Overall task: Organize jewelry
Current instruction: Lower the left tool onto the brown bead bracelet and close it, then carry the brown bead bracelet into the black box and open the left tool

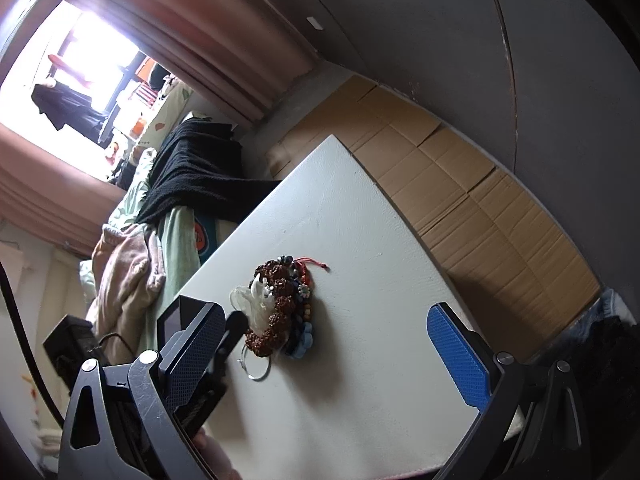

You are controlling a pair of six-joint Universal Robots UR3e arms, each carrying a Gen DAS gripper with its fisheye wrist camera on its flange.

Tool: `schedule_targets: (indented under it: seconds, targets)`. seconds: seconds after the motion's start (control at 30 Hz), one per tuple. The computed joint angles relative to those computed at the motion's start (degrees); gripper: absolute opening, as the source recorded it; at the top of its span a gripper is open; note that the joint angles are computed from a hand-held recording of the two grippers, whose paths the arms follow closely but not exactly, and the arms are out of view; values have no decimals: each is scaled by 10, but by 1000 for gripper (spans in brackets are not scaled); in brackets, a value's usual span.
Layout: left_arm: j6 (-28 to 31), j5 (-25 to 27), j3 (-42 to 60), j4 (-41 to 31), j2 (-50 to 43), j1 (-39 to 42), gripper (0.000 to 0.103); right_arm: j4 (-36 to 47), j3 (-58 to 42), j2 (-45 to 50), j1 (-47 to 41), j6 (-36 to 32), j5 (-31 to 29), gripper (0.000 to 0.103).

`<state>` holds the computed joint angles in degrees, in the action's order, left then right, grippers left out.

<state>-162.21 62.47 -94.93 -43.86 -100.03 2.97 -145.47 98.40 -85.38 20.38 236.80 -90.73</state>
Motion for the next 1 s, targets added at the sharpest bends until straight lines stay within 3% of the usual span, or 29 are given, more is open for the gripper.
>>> schedule_targets:
  seconds: [0.03,0.07,0.13,0.2,0.3,0.5,0.87,0.97,1.0]
  targets:
    - [-1,5,2,5,-7,-3,39,0,-3,4,-1,0,3,103]
    - [2,6,4,11,-15,-5,22,-3,-8,11,-1,1,7,103]
    - [2,1,-1,14,-17,-1,8,-10,-16,25,-3,2,17,103]
    - [7,-14,-17,29,-8,10,1,-14,-23,36,-7,0,28,103]
    - [25,-56,-35,35,19,38,0,-18,-38,62,-9,2,40,102]
    - [32,-119,-52,4,69,101,0,-53,-50,108,-18,8,86,76]
    - [53,-182,-58,-58,121,171,0,12,-174,208,9,-16,83,60]
    - [63,-197,-57,-75,131,186,0,19,-186,223,10,-11,85,46]
    - [67,-203,-57,-79,134,192,0,19,-187,226,10,-11,87,35]
